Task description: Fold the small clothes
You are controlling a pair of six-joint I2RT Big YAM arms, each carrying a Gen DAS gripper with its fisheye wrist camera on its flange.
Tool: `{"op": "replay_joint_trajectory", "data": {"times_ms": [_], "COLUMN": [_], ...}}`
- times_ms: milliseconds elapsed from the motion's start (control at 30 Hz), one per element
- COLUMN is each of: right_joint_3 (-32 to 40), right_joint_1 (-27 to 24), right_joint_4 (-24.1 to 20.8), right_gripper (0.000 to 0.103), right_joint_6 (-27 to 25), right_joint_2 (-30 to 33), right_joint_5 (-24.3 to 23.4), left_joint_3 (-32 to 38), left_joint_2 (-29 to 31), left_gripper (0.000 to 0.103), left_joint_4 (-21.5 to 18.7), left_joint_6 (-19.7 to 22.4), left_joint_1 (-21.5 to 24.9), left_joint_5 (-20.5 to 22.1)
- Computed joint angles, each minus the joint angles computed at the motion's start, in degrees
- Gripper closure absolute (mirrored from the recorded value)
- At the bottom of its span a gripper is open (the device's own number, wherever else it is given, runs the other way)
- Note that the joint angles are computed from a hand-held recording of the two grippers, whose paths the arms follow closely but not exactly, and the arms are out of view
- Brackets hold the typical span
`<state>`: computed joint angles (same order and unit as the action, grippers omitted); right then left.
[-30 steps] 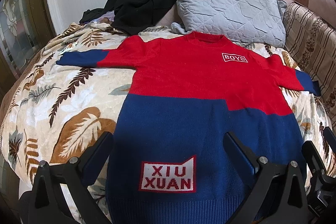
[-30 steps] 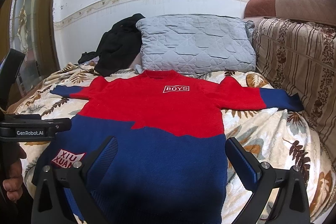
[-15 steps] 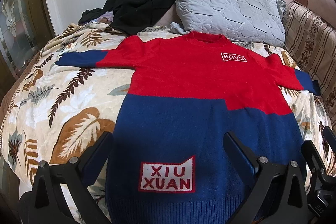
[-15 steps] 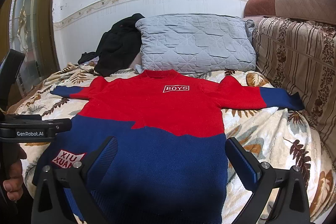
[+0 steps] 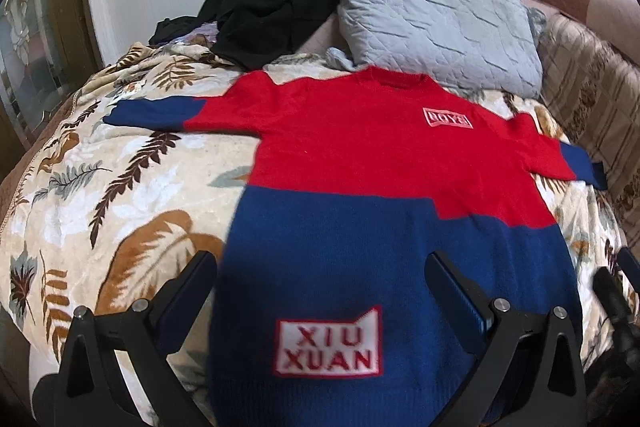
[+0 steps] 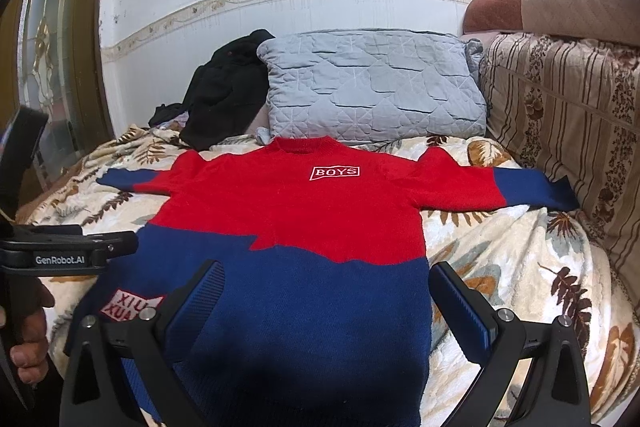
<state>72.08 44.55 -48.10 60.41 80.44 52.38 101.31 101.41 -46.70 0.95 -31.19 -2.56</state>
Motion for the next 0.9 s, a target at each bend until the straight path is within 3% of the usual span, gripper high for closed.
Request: {"op": "replay_joint_trajectory", "data": {"times_ms": [133, 200, 233, 333, 400, 433, 567, 633, 733, 900], "right_joint_3": [-7.19, -10.23, -12.89, -19.07, -22.34, -24.41, -25.95, -26.33, -26.27, -23.27], "right_joint_1": [-2.66, -5.26, -8.3, -17.06, -24.95, -30.61, -44.74, -49.21, -53.07, -57.39], "right_joint_4": [10.05, 12.11, 12.94, 15.36, 14.58, 15.5, 14.37, 14.57, 14.91, 14.28], "right_gripper": [0.0, 0.0, 0.0, 0.0, 0.0, 0.003, 0.025, 0.029, 0.029, 0.029], "right_joint_6": [0.47, 1.78, 4.16, 9.86, 13.91, 15.68, 16.62, 17.01, 17.61, 17.66], "right_joint_2": [-8.14, -11.96, -15.34, -22.82, -26.65, -28.21, -25.54, -23.47, -20.88, -15.28], "right_joint_5": [-5.27, -7.7, -10.43, -16.61, -19.94, -23.83, -34.23, -37.22, -37.41, -37.24], "left_joint_3": [4.85, 7.76, 8.67, 16.07, 20.47, 21.91, 28.99, 31.83, 32.91, 34.05], "left_joint_2": [3.19, 5.17, 5.86, 10.79, 13.8, 15.14, 20.99, 23.48, 24.59, 25.9], "left_gripper": [0.0, 0.0, 0.0, 0.0, 0.0, 0.0, 0.0, 0.0, 0.0, 0.0], "left_joint_4": [-1.04, -0.65, 0.44, -4.26, -5.34, -4.93, -9.77, -12.62, -13.04, -13.22], "left_joint_6": [-0.94, -1.04, -1.31, -3.27, -5.01, -6.71, -10.97, -14.37, -19.32, -20.71], "left_joint_1": [2.67, 4.23, 5.1, 7.52, 9.29, 10.19, 12.87, 13.98, 15.08, 15.28], "left_joint_5": [-0.02, -1.16, -1.52, -2.72, -3.23, -2.45, -2.52, -1.34, 0.67, 1.04]}}
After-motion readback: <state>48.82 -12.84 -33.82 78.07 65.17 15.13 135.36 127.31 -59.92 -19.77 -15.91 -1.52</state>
